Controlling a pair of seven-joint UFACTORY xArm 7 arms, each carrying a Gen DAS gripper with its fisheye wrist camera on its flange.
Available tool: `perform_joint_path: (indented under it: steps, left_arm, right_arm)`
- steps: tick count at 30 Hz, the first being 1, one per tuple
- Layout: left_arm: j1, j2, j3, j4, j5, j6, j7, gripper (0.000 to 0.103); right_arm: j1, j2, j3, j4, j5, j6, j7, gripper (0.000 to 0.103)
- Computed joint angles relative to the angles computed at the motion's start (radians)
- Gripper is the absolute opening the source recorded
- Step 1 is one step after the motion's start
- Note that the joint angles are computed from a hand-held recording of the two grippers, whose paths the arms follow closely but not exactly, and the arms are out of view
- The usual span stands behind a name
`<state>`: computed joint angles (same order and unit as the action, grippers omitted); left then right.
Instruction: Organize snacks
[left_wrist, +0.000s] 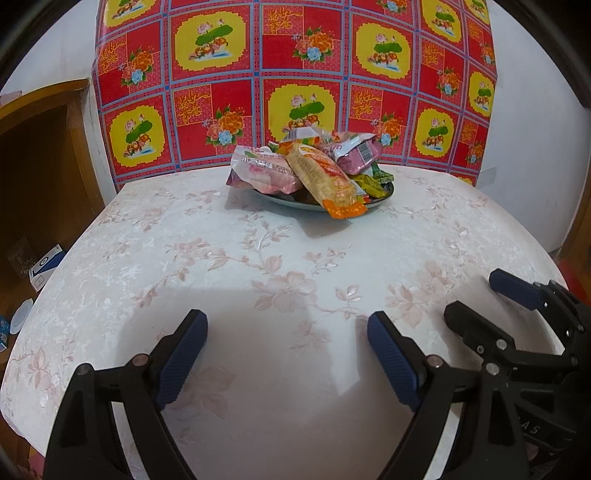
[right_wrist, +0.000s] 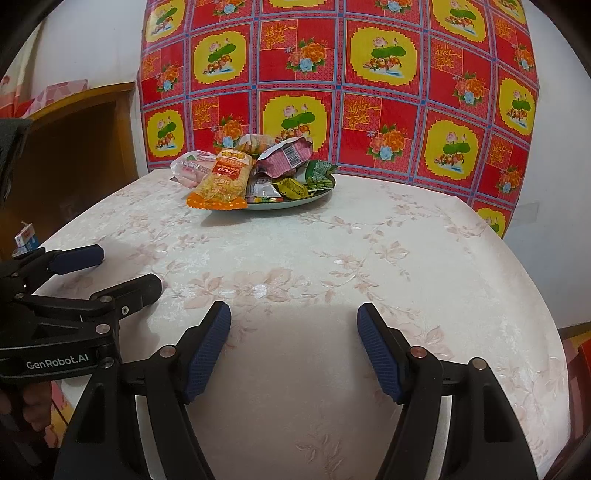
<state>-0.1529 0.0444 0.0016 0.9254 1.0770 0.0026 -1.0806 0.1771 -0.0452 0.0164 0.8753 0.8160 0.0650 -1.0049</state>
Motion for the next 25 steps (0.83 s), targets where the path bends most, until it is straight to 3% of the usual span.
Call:
perform_joint_path:
  steps: [25]
  left_arm:
    - [0.002,-0.002,-0.003,-0.002,-0.005,0.001,0.006,0.091]
  right_arm:
    - [0.003,-0.002,-0.001,-0.004,-0.007,-0.005,0.009,0.072]
